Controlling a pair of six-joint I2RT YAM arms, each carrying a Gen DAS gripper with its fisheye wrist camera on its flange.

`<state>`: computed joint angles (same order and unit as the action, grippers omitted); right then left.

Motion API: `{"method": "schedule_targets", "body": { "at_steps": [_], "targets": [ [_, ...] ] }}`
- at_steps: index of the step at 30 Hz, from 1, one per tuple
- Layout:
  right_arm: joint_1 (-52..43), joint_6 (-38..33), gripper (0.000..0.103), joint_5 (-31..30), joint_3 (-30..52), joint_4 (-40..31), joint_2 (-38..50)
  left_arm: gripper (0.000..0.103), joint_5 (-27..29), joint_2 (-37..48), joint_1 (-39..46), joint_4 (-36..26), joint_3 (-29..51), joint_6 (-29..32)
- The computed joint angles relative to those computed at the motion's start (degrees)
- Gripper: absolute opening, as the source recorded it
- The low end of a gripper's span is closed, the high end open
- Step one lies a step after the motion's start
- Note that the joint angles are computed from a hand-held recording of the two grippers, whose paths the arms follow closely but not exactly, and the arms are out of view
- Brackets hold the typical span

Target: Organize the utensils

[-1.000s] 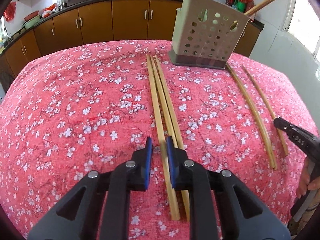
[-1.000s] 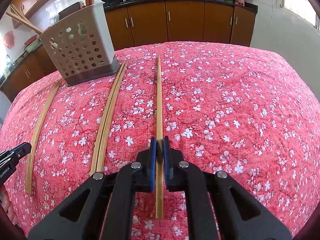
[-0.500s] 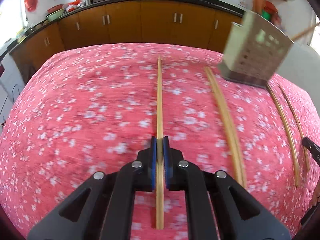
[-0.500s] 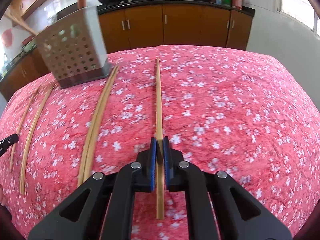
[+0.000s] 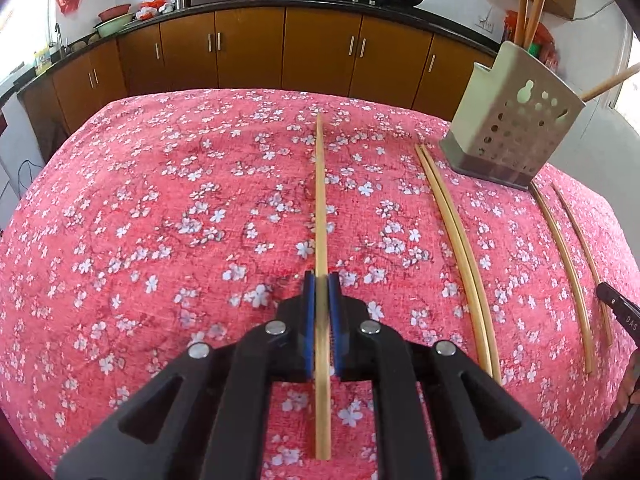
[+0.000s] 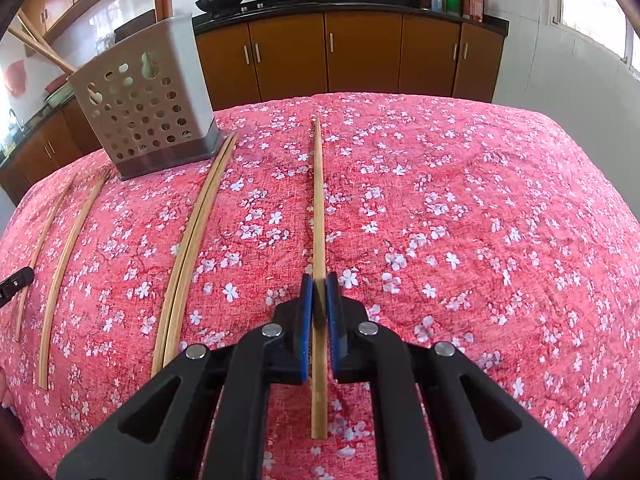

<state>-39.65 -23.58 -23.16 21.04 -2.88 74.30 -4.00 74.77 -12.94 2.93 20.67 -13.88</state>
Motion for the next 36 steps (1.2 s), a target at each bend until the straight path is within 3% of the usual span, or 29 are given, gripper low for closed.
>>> {"method": "schedule_targets", "body": {
  "at_steps": [36],
  "targets": [
    [0.0,0.5,0.009,-0.3,0.1,0.2,0.4,0.011,-0.6,-0.1,-0.6,-0.2,-0.1,-0.6]
  ]
}}
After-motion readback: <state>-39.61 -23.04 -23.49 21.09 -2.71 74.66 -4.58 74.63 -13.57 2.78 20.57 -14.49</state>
